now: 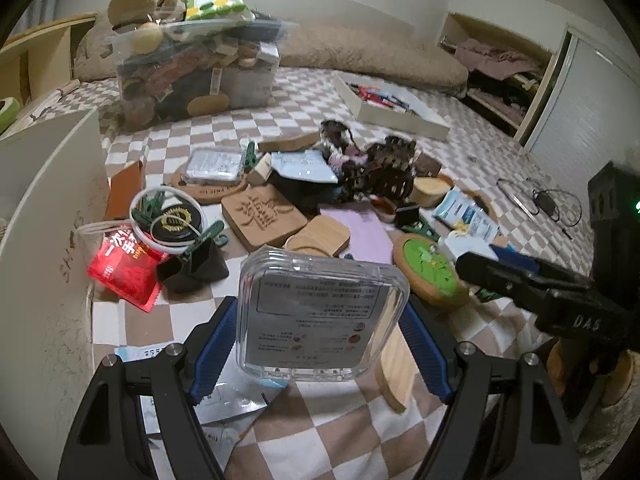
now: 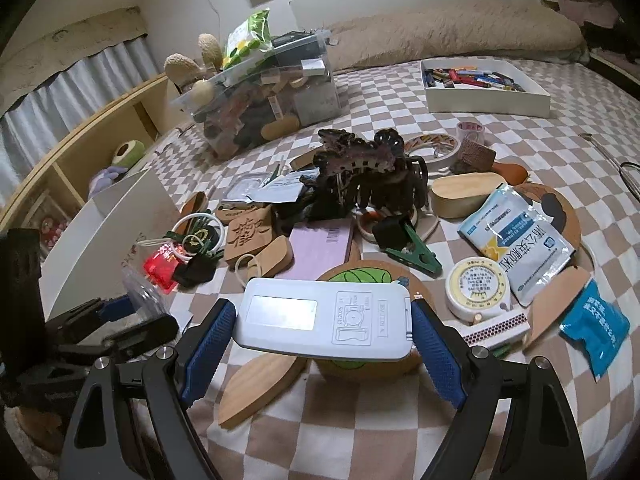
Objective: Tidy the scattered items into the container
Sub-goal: 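Lift and carry the container and white case with both grippers over the cardboard box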
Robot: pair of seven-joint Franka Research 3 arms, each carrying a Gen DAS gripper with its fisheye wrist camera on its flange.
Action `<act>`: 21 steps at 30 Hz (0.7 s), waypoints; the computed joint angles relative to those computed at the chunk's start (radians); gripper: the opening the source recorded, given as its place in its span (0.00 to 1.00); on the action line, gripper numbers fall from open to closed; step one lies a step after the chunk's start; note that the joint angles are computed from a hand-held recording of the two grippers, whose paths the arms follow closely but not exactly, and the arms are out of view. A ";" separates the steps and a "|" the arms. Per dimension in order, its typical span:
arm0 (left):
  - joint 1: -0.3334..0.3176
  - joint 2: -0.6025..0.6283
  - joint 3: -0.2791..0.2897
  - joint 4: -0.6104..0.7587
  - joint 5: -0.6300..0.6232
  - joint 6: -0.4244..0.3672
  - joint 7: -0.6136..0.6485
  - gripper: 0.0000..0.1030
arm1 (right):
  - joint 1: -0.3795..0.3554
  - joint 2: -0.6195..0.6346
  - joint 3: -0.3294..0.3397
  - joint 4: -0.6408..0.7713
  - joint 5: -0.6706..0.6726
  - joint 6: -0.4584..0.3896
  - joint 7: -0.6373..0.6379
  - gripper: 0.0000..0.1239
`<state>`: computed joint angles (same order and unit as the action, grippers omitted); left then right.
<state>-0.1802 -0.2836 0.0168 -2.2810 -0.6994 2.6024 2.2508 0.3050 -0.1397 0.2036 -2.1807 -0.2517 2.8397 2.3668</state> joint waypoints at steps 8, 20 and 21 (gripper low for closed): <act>-0.013 -0.043 0.030 -0.002 -0.067 0.001 0.037 0.78 | -0.020 -0.026 0.020 0.001 -0.042 0.028 0.054 0.71; -0.005 -0.096 0.066 0.004 -0.106 -0.005 0.046 0.78 | -0.013 -0.004 0.033 0.062 -0.022 0.077 0.041 0.71; -0.006 -0.099 0.070 0.006 -0.109 -0.003 0.048 0.78 | -0.011 -0.002 0.033 0.069 -0.022 0.081 0.039 0.71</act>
<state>-0.1865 -0.3831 0.0871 -2.2748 -0.8082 2.5992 2.2984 0.2942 -0.1414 0.2365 -2.1118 -0.2738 2.9206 2.4062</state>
